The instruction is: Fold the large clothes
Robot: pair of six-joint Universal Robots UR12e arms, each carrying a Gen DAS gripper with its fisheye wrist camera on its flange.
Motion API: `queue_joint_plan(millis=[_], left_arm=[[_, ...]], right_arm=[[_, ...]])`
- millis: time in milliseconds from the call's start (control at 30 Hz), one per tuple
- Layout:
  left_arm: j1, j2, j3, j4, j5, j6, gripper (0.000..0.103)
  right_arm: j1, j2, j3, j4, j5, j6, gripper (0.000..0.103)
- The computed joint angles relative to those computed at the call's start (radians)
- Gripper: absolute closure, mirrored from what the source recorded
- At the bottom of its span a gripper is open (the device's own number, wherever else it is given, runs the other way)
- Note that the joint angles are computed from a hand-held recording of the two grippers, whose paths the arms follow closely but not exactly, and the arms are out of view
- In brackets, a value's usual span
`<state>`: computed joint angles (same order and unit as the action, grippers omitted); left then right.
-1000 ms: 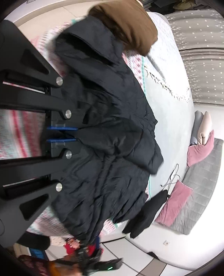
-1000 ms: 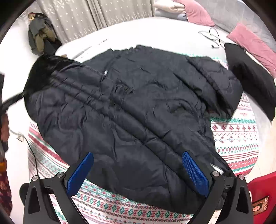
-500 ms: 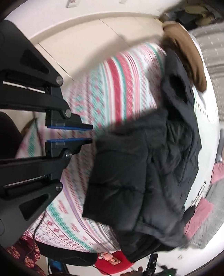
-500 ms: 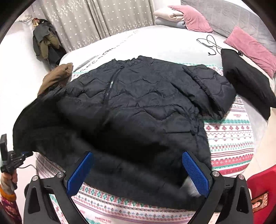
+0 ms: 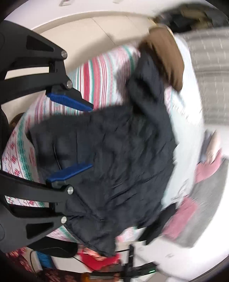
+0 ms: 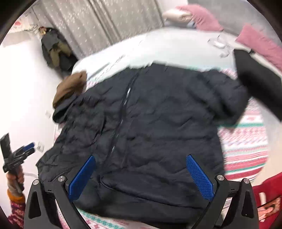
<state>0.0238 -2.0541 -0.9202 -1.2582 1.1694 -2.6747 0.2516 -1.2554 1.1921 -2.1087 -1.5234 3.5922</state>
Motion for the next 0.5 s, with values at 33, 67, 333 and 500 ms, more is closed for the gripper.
queue_joint_plan(millis=[33,67,333,500], left_arm=[[-0.016,-0.008,0.009,-0.056,0.028,0.049,0.04],[-0.028,-0.015,0.015,-0.114,0.059,0.093,0.04],[-0.049,0.025,-0.074,-0.236,0.256,0.276,0.034],[-0.041,0.032,-0.065,-0.221,0.304,0.253,0.033]], right_arm=[[0.002,0.007,-0.002,0.017,0.008,0.001,0.0],[0.009,0.019,-0.01,0.065,0.02,-0.004,0.0],[0.071,0.027,0.045,0.296,0.02,-0.143,0.0],[0.076,0.008,0.032,0.339,0.003,-0.174,0.0]])
